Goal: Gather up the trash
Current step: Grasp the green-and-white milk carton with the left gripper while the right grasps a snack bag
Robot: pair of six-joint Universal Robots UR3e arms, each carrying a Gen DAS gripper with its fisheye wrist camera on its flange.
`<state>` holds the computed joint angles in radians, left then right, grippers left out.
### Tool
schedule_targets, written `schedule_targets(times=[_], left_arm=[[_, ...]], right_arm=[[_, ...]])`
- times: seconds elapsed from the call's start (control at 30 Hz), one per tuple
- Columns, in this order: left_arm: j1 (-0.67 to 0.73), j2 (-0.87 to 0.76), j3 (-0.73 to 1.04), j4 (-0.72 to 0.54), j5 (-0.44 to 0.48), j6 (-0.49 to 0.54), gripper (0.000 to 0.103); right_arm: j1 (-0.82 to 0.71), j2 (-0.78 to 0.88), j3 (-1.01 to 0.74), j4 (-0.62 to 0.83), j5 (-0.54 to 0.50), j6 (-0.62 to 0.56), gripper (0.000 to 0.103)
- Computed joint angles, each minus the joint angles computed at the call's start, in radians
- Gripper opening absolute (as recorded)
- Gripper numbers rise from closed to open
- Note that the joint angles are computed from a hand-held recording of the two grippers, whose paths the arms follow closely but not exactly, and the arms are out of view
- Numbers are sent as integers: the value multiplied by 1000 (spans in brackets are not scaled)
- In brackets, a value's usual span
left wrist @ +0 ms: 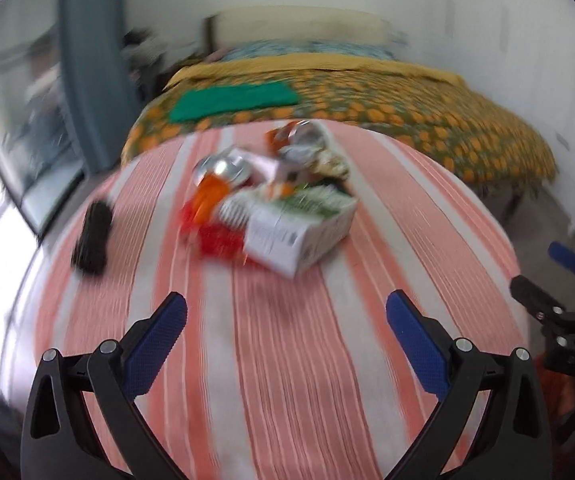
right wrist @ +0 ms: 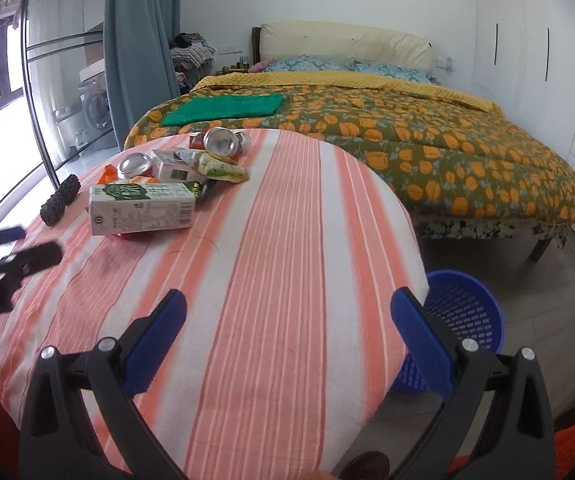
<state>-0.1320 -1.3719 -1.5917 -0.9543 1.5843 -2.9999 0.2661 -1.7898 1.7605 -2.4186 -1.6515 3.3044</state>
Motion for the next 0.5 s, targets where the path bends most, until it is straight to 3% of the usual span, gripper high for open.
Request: schedule_targets(times=[0.13, 0.27, 0.3, 0.33, 0.43, 0.5], left_arm=[[-38, -227, 223, -52, 15, 142, 99], [-56, -372, 338, -91, 44, 206, 98], [-64, -377, 330, -79, 54, 212, 85], [-60, -378, 321, -73, 58, 220, 63], [-31, -318, 249, -63, -5, 206, 51], [-24, -231, 158, -60, -29, 171, 49]], right_arm=[[-37, -25, 23, 9, 26, -9, 98], [-67, -39, 35, 20, 47, -25, 98], [-70, -40, 36, 21, 48, -28, 98], [-76, -40, 38, 19, 51, -32, 98], [-82, -47, 43, 22, 53, -34, 98], [-86, -42, 37, 29, 56, -38, 98]])
